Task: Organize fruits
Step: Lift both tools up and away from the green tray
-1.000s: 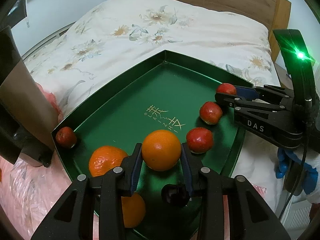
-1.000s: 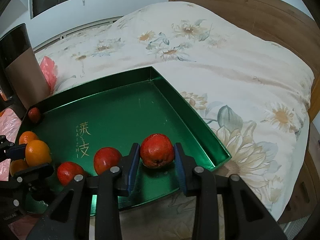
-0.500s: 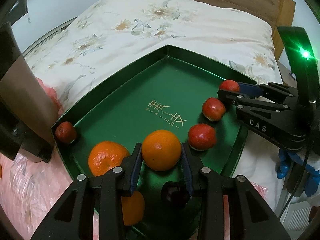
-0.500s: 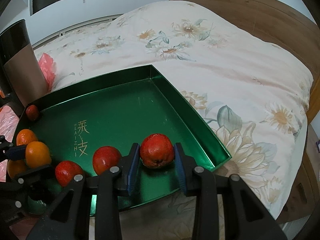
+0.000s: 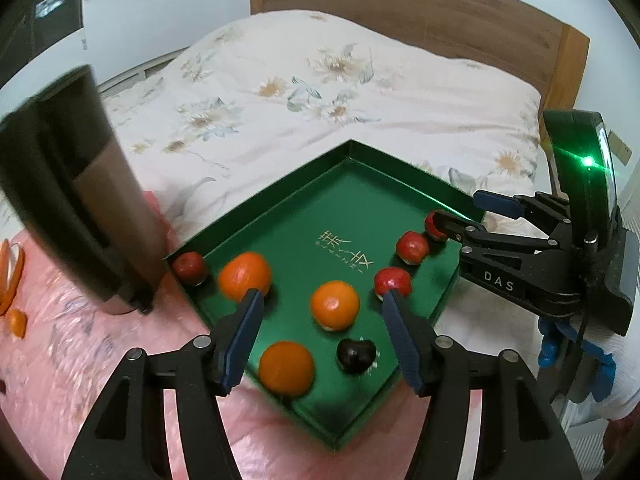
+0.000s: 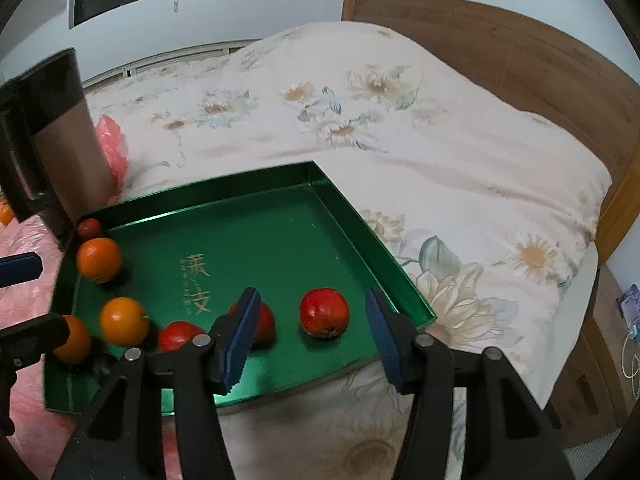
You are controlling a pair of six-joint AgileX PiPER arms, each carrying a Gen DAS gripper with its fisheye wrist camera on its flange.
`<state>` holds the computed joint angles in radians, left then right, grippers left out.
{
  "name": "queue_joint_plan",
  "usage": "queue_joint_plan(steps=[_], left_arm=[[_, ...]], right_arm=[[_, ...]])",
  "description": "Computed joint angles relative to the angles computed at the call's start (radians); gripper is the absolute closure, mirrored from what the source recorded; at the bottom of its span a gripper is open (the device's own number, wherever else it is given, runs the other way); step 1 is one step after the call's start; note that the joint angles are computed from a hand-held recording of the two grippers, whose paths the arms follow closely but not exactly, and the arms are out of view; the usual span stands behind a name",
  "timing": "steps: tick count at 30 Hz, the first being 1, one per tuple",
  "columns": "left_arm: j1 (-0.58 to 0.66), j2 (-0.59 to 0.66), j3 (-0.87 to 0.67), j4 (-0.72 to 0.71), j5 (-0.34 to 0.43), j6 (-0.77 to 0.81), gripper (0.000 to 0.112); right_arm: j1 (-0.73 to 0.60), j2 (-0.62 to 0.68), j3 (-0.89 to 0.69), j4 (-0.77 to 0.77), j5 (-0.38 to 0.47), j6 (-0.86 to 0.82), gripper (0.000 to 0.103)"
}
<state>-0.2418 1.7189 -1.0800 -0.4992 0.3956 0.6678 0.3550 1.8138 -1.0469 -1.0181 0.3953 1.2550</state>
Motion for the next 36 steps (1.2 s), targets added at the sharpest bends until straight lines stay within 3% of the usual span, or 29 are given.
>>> queue_joint_plan(steps=[12, 17, 31, 36], left_arm=[[0.142, -0.243, 0.185, 0.020, 0.037, 0.017, 0.054], [0.213, -0.322, 0.250, -0.011, 0.058, 0.064, 0.044], [0.466, -0.469, 0.352, -0.168, 0.139, 0.291, 0.039], [0.586, -0.489, 0.372, -0.232, 0.165, 0.398, 0.039]], right_arm=[[0.187, -0.154, 0.057, 0.048, 0.107, 0.022, 0.017], [0.276, -0.181, 0.072, 0.058, 0.143, 0.065, 0.016], [0.478, -0.175, 0.034, 0.093, 0.232, 0.121, 0.015], [0.541, -0.148, -0.020, 0.107, 0.263, 0.110, 0.008]])
